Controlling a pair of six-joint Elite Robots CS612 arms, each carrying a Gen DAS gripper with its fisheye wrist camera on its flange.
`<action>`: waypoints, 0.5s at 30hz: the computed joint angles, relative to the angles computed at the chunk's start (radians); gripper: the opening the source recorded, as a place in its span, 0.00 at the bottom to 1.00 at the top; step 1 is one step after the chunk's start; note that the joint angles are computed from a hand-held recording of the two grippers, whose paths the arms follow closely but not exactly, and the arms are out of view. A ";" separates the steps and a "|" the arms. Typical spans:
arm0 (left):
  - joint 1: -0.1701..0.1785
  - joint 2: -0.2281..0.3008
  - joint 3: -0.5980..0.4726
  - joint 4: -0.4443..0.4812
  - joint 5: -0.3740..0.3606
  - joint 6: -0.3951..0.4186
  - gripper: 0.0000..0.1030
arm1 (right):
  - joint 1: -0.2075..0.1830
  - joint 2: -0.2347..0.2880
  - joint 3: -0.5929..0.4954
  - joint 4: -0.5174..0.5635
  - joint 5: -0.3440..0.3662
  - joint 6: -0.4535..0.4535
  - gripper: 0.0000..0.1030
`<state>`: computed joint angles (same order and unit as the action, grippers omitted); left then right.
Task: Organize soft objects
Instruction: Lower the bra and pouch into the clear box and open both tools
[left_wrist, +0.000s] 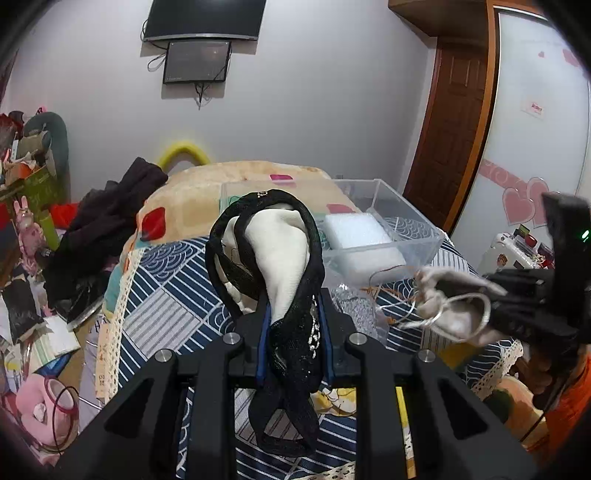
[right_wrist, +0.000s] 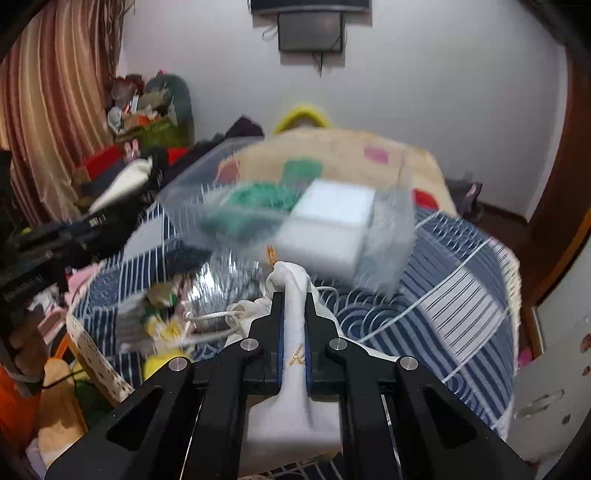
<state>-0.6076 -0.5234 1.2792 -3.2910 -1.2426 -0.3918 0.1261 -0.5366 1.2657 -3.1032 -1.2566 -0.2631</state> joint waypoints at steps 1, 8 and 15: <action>0.000 -0.001 0.000 -0.001 0.003 0.003 0.22 | -0.002 -0.004 0.005 -0.023 0.004 0.009 0.07; 0.001 -0.001 -0.026 -0.010 0.028 0.037 0.22 | -0.001 -0.003 -0.015 -0.152 0.009 0.086 0.07; 0.004 0.011 -0.078 -0.011 0.050 0.085 0.22 | -0.002 0.009 -0.066 -0.233 0.024 0.147 0.07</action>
<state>-0.6036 -0.5121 1.2017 -3.3015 -1.1921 -0.3069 0.1243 -0.5272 1.2000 -3.3360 -1.2328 -0.1164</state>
